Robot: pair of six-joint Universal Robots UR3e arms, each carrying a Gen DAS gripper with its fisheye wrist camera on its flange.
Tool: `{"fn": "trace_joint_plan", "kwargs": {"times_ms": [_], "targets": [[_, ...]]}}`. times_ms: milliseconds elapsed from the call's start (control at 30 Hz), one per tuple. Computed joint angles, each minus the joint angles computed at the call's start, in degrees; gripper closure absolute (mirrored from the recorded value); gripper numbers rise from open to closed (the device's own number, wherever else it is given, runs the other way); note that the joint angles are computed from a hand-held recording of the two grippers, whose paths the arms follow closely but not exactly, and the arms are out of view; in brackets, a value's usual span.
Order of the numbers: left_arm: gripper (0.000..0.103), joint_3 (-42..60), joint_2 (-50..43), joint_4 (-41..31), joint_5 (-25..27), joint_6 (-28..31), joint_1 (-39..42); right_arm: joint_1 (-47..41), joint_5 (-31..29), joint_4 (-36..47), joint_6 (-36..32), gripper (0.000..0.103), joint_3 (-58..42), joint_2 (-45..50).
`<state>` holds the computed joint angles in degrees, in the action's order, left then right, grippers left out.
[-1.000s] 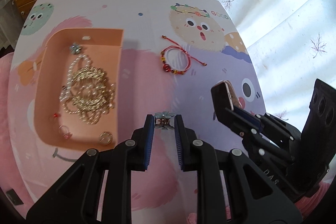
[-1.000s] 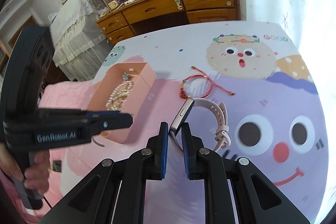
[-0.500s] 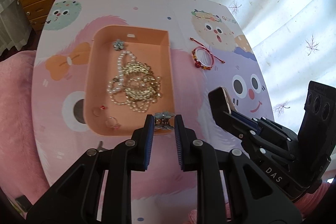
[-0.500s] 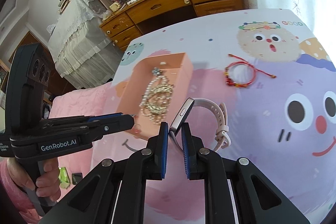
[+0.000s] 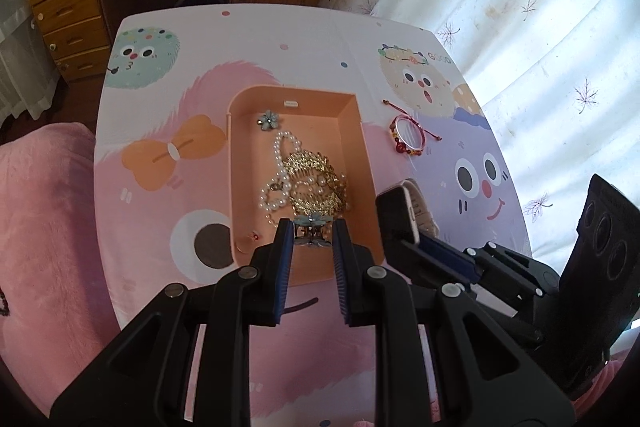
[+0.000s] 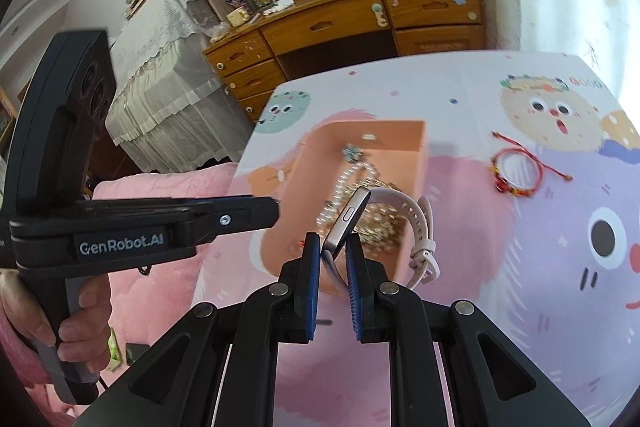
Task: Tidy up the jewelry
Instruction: 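Carry the hair clip into the tray with the left tool while the right tool drops the watch in, then grasp the red string bracelet with the right tool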
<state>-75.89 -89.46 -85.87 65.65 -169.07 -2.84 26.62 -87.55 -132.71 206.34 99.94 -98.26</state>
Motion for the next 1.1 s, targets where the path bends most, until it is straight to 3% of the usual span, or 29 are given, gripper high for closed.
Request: {"fn": "trace_joint_plan", "kwargs": {"times_ms": [200,267,300,333,400,567,767,933,1100], "targets": [[0.086,-0.53,0.96,-0.17,-1.92,2.84,2.01,5.74,-6.12,-1.46,2.02,0.087,-6.08,6.65],[0.082,0.83,-0.09,-1.23,-0.57,2.90,1.23,6.25,-7.31,-0.43,2.60,0.069,-7.14,7.45],[0.072,1.56,-0.61,-1.60,0.68,2.72,0.55,6.77,-8.58,-0.35,3.30,0.055,-7.30,7.53],[0.066,1.51,-0.58,-1.44,1.43,2.59,0.21,6.65,-9.18,-1.11,3.46,0.052,-6.30,6.77],[0.058,0.19,0.51,0.06,1.72,2.46,0.13,6.45,-10.24,-1.89,3.66,0.052,-4.57,4.98],[0.057,0.05,0.64,-0.36,1.82,0.63,-0.20,1.51,-7.41,1.17,2.11,0.052,0.36,-0.70],[0.051,-0.55,0.08,-0.11,3.54,-3.21,-2.88,-5.63,-4.91,5.60,-0.32,0.035,7.38,-8.75],[0.050,-0.98,-0.64,0.80,5.62,-7.94,-6.82,-14.26,-0.40,10.56,-7.49,0.024,12.21,-14.74],[0.046,-1.08,-1.02,1.61,7.15,-13.47,-9.81,-23.12,2.46,13.43,-20.10,0.017,14.29,-17.17]]}}
